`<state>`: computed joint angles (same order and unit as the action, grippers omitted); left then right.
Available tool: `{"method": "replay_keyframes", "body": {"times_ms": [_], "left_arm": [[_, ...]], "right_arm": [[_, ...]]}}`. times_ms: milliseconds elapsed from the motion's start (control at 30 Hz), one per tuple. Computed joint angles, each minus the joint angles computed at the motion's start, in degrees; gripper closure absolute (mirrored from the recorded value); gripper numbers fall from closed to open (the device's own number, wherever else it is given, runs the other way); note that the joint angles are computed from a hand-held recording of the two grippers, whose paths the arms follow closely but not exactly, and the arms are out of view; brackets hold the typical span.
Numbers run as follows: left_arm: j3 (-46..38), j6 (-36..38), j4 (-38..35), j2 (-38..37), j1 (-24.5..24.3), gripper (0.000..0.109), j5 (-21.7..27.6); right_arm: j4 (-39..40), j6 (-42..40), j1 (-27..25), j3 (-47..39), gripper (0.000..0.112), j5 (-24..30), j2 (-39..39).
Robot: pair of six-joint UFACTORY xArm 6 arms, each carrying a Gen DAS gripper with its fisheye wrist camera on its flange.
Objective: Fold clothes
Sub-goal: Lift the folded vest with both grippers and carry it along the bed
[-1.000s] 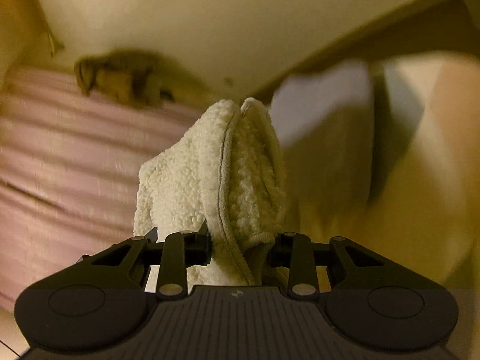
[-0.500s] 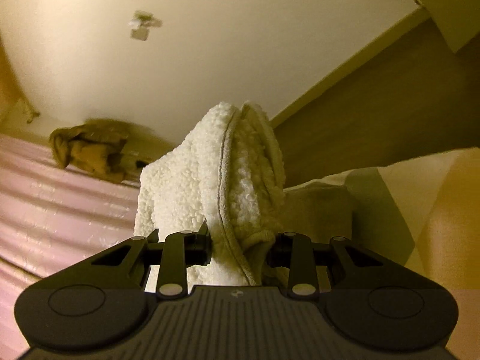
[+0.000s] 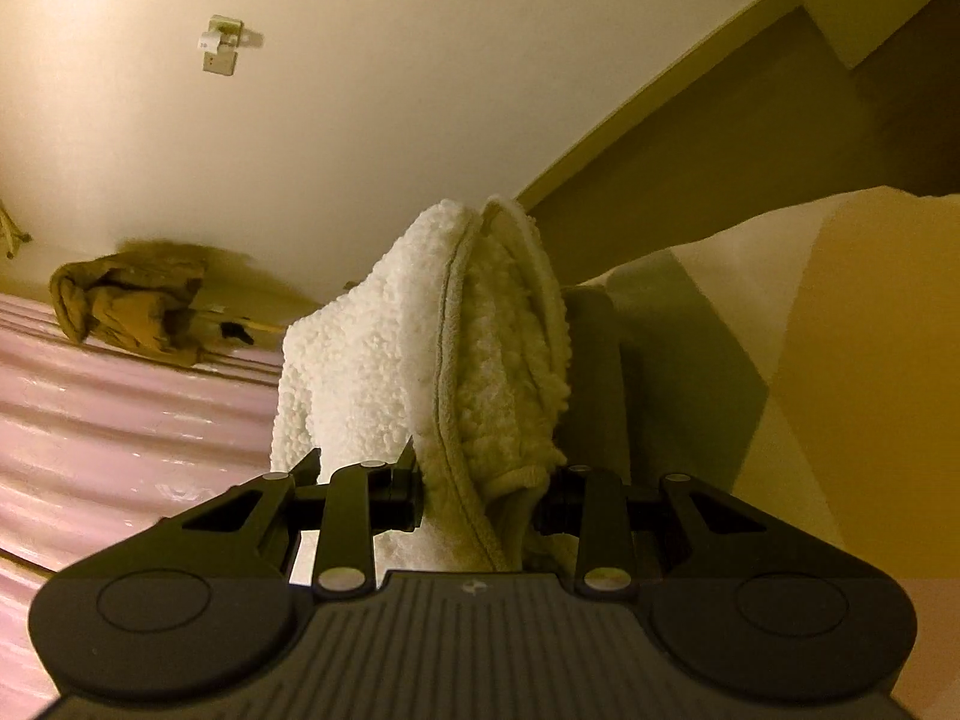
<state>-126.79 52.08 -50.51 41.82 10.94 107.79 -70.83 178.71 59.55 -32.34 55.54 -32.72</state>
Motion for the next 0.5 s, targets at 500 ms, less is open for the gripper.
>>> {"method": "replay_keyframes", "body": {"times_ms": [500], "left_arm": [[18.3,15.8,-2.8,-18.1,7.3,0.087,-12.9]], "right_arm": [[16.0,-32.1,5.2,-12.0,0.059,14.9,5.9]]}}
